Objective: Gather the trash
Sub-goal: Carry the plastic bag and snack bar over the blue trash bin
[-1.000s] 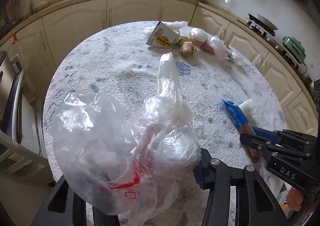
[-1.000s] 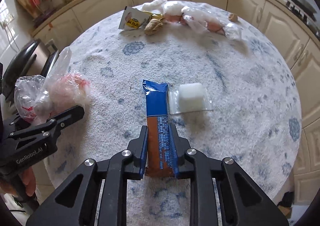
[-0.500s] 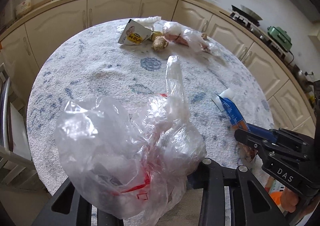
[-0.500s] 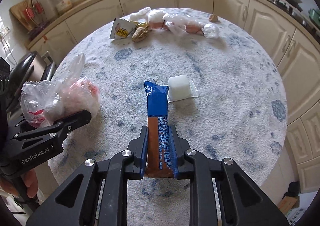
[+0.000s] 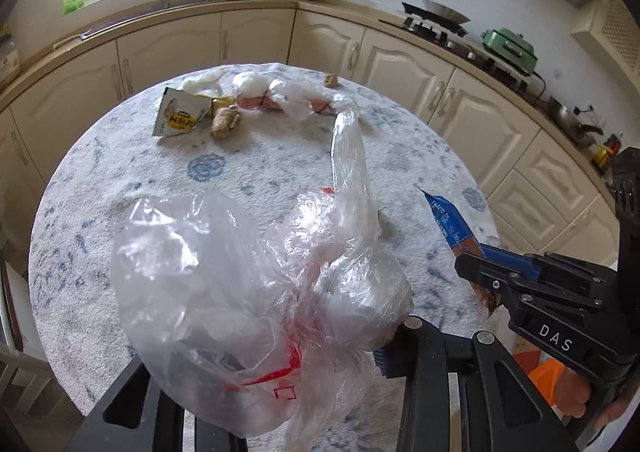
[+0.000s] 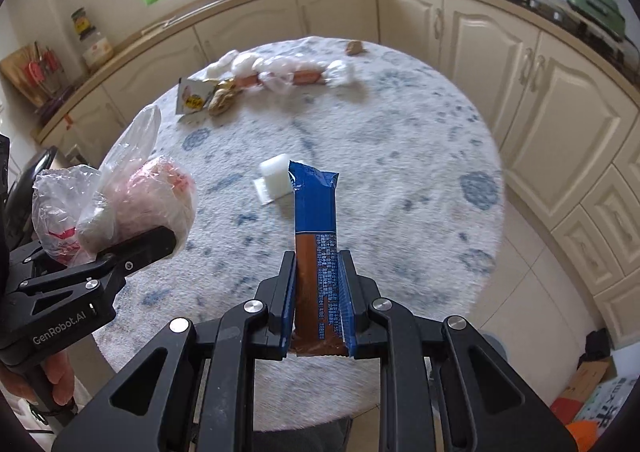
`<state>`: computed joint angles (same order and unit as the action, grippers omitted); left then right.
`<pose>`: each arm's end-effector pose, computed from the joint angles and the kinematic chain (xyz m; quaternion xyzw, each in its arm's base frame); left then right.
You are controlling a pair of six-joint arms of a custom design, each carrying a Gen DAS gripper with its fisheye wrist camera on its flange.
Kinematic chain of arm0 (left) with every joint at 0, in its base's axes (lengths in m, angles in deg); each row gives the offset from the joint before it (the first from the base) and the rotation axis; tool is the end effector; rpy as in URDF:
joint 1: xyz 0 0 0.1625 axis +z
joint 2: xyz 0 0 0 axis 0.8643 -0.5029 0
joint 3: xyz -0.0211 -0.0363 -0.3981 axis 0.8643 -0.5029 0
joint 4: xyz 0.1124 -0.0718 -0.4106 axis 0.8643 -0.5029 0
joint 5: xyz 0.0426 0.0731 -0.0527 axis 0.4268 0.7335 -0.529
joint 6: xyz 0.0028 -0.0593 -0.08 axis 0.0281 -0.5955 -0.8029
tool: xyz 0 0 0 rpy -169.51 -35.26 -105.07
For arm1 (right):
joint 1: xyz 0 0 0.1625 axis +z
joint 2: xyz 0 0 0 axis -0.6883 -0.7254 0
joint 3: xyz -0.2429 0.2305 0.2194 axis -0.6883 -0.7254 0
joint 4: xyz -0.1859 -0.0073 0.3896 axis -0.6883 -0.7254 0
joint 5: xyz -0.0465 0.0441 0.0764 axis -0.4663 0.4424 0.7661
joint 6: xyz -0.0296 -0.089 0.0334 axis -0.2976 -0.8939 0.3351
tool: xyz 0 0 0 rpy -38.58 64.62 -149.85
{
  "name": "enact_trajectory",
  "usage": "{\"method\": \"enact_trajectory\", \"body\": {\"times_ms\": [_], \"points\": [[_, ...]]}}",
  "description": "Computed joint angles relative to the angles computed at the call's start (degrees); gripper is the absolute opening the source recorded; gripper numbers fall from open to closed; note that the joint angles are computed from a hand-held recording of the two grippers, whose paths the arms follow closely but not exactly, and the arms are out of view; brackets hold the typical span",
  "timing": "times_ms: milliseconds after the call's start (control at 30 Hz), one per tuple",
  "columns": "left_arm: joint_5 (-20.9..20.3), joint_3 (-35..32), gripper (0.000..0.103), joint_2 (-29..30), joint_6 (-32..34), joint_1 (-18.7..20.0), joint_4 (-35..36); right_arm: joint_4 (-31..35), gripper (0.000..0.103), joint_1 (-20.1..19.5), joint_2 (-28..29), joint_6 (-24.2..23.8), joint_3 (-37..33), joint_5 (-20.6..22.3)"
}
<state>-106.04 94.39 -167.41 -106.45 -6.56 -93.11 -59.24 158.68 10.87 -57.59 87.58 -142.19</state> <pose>-0.1584 -0.5714 0.4222 -0.0168 0.8786 -0.3660 0.3064 0.4512 -0.7293 0.0564 0.3579 -0.9117 0.1010 0.1748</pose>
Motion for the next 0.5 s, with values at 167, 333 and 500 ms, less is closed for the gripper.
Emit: {"method": "enact_trajectory", "body": {"times_ms": [167, 333, 500], "points": [[-2.9, -2.8, 0.034, 4.6, 5.8, -0.3, -3.3, -3.6, 0.019, -1.6, -3.9, 2.5, 4.6, -1.8], [-6.9, -6.9, 0.034, 10.6, 11.7, -0.1, -5.7, -6.9, 0.019, -3.7, -8.8, 5.0, 10.1, -3.1], [-11.3, -12.6, 0.034, 17.5, 16.5, 0.4, -5.3, -10.8, 0.019, -6.2, -14.1, 8.9, 16.0, -6.3]]}}
